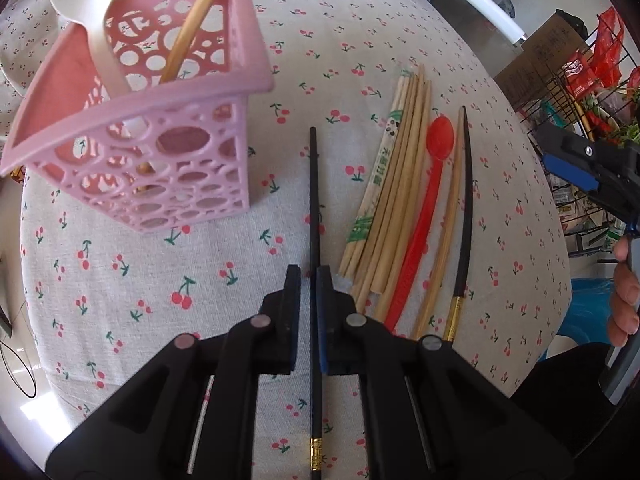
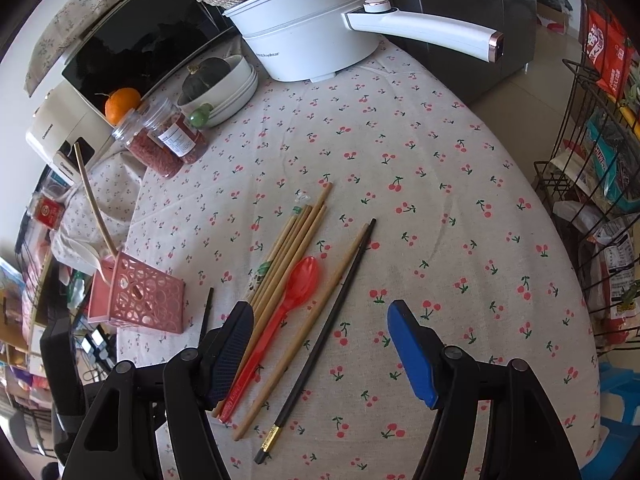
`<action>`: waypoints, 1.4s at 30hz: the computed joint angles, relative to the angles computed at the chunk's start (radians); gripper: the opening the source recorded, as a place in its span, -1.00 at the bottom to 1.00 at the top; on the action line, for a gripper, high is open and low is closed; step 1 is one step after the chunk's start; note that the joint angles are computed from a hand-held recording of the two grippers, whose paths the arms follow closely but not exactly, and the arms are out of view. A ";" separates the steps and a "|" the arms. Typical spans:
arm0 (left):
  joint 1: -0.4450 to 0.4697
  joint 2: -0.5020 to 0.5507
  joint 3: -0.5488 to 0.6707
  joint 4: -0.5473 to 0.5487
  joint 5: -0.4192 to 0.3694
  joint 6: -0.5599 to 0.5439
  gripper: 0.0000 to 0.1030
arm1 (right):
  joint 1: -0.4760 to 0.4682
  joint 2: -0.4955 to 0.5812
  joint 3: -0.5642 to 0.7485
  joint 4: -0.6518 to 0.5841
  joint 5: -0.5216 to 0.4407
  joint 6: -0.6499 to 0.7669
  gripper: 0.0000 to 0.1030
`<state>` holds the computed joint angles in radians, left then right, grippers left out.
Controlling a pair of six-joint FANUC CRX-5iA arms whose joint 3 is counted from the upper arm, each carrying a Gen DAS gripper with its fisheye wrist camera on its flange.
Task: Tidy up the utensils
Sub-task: 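Grasp a black chopstick with the left tool while the right tool grasps another black chopstick, then lift both black chopsticks and drop them into the pink basket with both tools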
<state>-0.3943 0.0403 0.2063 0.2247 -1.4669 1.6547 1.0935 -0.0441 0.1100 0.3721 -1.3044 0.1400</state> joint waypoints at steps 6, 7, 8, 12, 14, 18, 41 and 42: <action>-0.034 0.039 0.056 -0.054 -0.008 0.029 -0.83 | -0.010 0.014 0.007 -0.028 -0.018 0.011 0.37; -0.035 0.044 0.063 -0.056 -0.015 0.031 -0.83 | -0.012 0.020 0.013 -0.035 -0.024 0.019 0.37; -0.036 0.050 0.071 -0.057 -0.023 0.029 -0.87 | -0.015 0.029 0.020 -0.044 -0.030 0.028 0.37; -0.042 0.051 0.075 -0.053 -0.024 0.020 -0.88 | -0.023 0.078 0.066 -0.086 -0.090 0.083 0.37; -0.040 0.033 0.057 -0.033 -0.012 0.002 -0.88 | -0.028 0.103 0.090 -0.111 -0.124 0.102 0.36; -0.030 -0.016 0.022 0.000 0.009 -0.036 -0.88 | -0.045 0.125 0.105 -0.145 -0.141 0.114 0.12; 0.028 -0.227 -0.069 0.083 0.197 -0.155 -0.88 | 0.002 0.059 0.006 0.034 -0.056 0.006 -0.89; 0.031 -0.237 -0.074 0.087 0.214 -0.156 -0.88 | 0.014 0.039 -0.012 0.060 -0.032 -0.015 -0.89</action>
<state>-0.3637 -0.1969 0.1321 0.3120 -1.2529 1.4983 1.1077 -0.0053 0.0981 0.4324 -1.3365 0.1246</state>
